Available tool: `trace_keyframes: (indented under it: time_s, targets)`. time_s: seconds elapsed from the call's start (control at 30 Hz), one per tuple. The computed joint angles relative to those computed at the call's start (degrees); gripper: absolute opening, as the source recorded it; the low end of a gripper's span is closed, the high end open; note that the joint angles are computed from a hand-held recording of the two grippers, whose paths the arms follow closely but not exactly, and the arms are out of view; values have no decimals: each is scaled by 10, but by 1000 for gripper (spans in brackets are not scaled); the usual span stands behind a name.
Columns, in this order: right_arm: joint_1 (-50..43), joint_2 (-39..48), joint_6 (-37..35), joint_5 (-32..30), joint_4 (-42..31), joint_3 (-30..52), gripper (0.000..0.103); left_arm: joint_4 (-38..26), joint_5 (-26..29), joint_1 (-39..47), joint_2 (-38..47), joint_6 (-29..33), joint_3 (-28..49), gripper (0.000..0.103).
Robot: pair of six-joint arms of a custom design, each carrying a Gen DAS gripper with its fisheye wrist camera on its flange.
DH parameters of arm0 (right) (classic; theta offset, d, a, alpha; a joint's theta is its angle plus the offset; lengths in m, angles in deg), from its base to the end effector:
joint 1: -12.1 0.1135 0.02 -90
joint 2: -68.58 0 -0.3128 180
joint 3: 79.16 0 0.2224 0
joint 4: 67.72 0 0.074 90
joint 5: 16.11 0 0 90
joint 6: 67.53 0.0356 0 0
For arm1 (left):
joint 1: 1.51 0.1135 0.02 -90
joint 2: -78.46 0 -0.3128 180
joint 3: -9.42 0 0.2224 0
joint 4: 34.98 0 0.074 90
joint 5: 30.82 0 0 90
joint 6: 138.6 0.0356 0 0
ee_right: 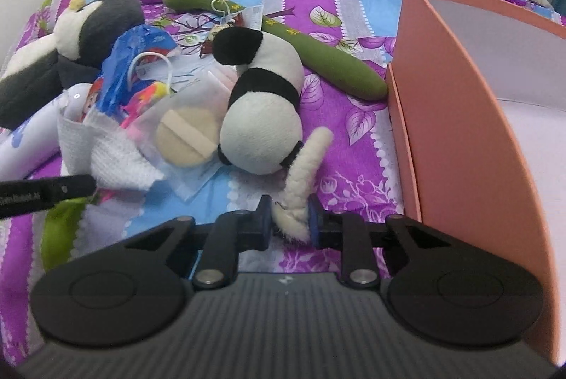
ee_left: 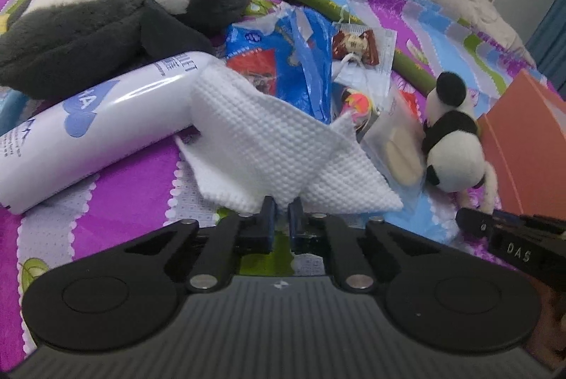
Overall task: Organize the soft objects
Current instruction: 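Lift the white cloth with the right tool and carry it over the box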
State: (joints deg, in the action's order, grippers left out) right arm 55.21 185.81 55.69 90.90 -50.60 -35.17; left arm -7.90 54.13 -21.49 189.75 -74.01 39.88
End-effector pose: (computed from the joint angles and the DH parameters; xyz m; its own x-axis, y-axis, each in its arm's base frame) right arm 0.2170 0.1889 0.0890 -0.7998 -0.0311 -0.5994 -0.1151 0.9881 0.1022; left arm 0.2207 -0.0769 0.0971 -0.8096 -0.1604 -0.5646 -0.0620 0.9799 -0.1896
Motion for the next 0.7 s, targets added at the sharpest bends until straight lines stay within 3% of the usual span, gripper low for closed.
trace_keyframes:
  time_s: [0.17, 0.33, 0.53, 0.7]
  targets:
    - [26, -35, 19, 10, -32, -10, 24, -13, 6, -6, -66, -3, -34, 8]
    - [69, -83, 54, 36, -76, -23, 24, -66, -2, -29, -165, -20, -68, 8]
    - [137, -146, 95, 72, -138, -34, 24, -196, -34, -94, -313, -61, -82, 8]
    - [205, -198, 148, 108, -206, -38, 24, -344, -99, -207, -441, -150, -75, 8]
